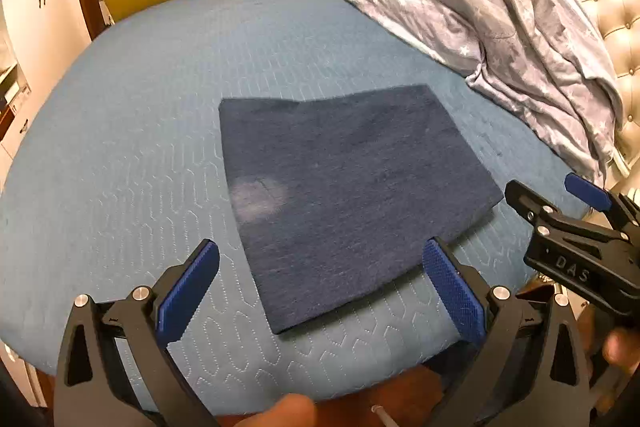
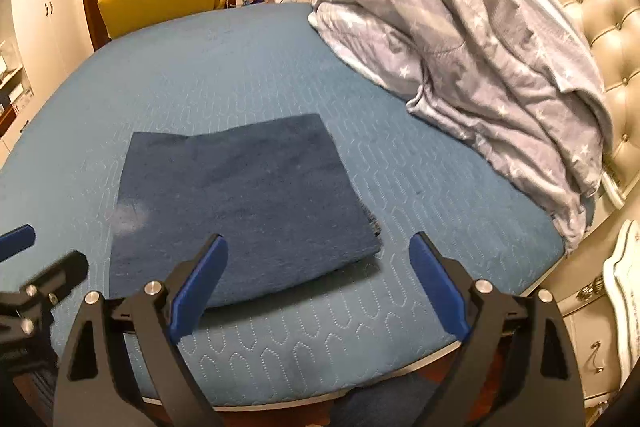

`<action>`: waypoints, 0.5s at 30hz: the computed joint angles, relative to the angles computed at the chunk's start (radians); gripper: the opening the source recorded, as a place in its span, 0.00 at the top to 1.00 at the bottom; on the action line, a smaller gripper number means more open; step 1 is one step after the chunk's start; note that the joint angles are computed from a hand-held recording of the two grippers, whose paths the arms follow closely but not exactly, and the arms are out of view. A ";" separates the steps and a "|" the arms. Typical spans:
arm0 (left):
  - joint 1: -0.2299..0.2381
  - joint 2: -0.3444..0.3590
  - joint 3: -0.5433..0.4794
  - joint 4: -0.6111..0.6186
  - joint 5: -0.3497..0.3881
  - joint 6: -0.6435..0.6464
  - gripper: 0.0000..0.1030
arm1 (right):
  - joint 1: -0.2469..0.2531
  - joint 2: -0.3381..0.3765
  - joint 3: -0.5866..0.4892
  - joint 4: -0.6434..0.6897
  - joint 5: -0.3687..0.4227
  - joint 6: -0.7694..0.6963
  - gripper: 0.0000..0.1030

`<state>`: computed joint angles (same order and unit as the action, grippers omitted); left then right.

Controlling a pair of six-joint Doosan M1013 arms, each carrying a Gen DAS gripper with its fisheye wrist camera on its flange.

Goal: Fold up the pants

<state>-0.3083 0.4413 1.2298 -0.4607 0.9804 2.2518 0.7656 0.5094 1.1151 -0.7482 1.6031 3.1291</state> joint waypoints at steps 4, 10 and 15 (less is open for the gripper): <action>0.008 0.002 -0.016 -0.002 0.007 -0.034 0.04 | 0.001 0.000 0.000 0.003 0.007 0.004 0.10; 0.006 -0.003 -0.013 0.010 0.006 -0.037 0.04 | 0.000 -0.003 0.008 0.006 0.007 0.006 0.10; 0.002 -0.002 -0.016 0.018 0.011 -0.039 0.04 | 0.002 -0.003 0.009 0.007 0.004 0.009 0.10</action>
